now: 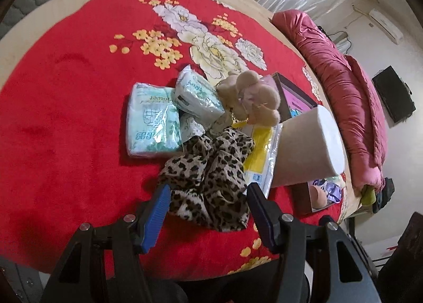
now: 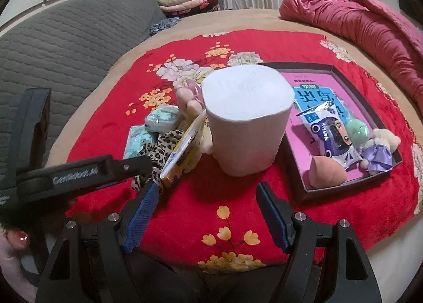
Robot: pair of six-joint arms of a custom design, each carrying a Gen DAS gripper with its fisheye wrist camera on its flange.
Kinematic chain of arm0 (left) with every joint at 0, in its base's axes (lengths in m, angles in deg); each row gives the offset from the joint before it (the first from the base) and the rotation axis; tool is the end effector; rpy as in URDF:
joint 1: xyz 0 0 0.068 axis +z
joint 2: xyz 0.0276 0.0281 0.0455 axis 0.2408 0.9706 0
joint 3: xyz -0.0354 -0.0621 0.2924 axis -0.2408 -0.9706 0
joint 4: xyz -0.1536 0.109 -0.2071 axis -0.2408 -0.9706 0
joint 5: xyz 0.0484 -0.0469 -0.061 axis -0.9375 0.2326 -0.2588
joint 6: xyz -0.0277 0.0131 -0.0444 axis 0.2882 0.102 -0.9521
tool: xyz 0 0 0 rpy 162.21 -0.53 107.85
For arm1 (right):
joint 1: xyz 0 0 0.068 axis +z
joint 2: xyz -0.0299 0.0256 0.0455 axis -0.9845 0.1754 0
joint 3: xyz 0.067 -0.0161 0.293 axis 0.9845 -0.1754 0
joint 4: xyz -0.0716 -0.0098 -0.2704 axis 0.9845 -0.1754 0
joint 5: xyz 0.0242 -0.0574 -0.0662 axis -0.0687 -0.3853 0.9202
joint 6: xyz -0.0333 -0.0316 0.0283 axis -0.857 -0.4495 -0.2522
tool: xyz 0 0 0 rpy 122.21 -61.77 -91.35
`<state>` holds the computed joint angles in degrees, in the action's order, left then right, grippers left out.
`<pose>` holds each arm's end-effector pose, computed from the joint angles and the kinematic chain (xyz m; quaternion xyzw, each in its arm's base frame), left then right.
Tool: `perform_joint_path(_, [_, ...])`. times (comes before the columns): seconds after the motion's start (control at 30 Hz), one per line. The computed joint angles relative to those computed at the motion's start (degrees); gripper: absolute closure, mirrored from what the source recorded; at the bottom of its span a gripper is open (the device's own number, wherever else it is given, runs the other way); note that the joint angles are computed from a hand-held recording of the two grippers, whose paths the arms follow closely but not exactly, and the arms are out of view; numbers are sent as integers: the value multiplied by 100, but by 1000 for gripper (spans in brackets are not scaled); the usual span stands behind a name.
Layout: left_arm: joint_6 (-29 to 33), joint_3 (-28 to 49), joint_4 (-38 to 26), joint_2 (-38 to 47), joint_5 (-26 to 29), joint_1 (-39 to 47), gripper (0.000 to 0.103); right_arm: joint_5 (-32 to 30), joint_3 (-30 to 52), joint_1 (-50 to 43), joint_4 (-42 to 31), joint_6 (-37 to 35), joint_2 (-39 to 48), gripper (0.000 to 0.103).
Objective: Organize soft objects
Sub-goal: 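Grasp the leopard-print scrunchie with left tool while right tool grasps the yellow-white packet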
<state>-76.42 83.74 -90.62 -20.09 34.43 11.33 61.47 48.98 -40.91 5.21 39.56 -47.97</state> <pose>0.1938 -0.0236 0.1670 -0.0656 0.9465 -0.2450 0.1995 0.1082 0.0784 0.2283 -0.0178 0.9487 0.0994 0.2997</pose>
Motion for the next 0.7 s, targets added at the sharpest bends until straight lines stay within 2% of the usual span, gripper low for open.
perform_joint_path(0.13, [-47, 22, 311, 402, -66, -28, 43, -74, -71, 28, 204, -41, 162, 26])
perform_joint_path(0.37, [97, -7, 732, 961, 129, 167, 43, -149, -131, 53, 631, -78, 519, 26])
perform_joint_path(0.4, [133, 9, 778, 1055, 139, 199, 45, -239, -155, -5, 755, -96, 593, 26])
perform_joint_path(0.53, [337, -34, 853, 1168, 207, 392, 67, -462, -242, -157, 1243, -158, 1048, 26])
perform_joint_path(0.63, [482, -71, 895, 1211, 341, 529, 76, -413, -280, -129, 1524, -147, 1314, 26])
perform_joint_path(0.7, [573, -92, 916, 1264, 517, 684, 78, -376, -296, -102, 1667, -135, 1459, 26])
